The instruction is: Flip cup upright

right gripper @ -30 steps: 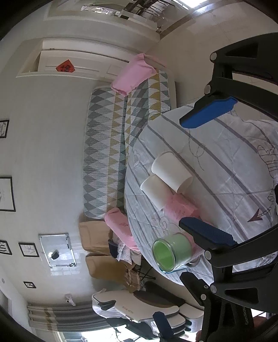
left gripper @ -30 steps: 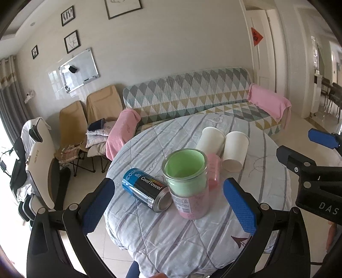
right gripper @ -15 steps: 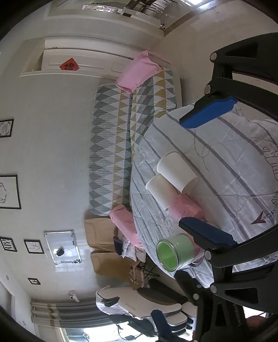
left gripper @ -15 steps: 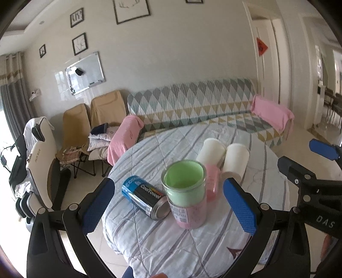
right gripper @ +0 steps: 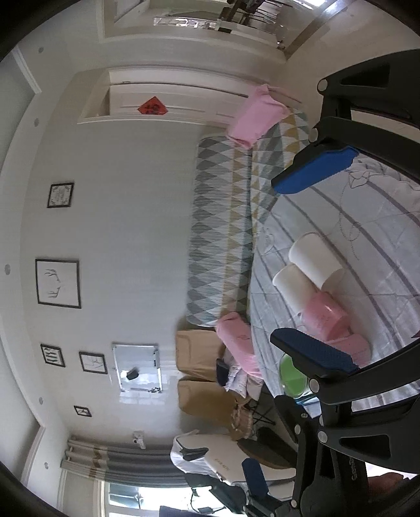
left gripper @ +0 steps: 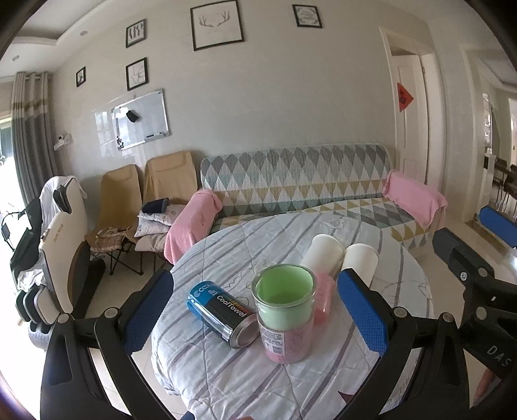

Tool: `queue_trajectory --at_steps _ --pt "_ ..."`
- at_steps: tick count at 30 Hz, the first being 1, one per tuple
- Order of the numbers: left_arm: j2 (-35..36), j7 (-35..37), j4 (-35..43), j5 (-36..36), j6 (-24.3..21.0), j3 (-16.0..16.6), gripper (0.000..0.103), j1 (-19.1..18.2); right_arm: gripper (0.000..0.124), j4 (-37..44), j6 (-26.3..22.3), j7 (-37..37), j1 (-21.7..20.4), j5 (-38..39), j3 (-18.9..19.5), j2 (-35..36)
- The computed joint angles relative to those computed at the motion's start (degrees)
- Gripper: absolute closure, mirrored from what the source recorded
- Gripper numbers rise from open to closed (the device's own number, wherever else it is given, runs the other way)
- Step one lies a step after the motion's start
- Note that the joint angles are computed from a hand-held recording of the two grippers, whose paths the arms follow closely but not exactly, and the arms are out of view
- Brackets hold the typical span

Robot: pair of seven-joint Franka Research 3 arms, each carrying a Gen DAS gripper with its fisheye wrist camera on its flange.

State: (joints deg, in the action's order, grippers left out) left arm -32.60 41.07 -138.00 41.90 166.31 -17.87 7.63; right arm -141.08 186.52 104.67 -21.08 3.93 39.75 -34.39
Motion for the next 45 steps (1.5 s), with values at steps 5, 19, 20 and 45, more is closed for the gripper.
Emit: queue_trajectory --at_steps 5,19,20,45 --pt "-0.3 -1.7 -0.1 1.6 1.0 -1.1 0.000 1.5 0.038 -0.4 2.3 0.7 -3.6 0.9 3.6 -1.7" --pt "-1.7 -1.9 -1.2 2.5 2.8 -1.2 0.000 3.1 0.037 -0.5 4.4 -1.0 -6.4 5.0 7.0 -1.9" --pt "-1.7 -1.9 -1.2 2.5 2.9 -1.2 0.000 3.1 0.037 -0.3 3.9 -1.2 -6.4 5.0 7.1 -1.8" --pt "-1.5 4.0 -2.1 -2.1 3.1 1.5 0.000 1.2 0.037 1.1 1.1 0.3 -6.0 1.7 5.8 -1.1"
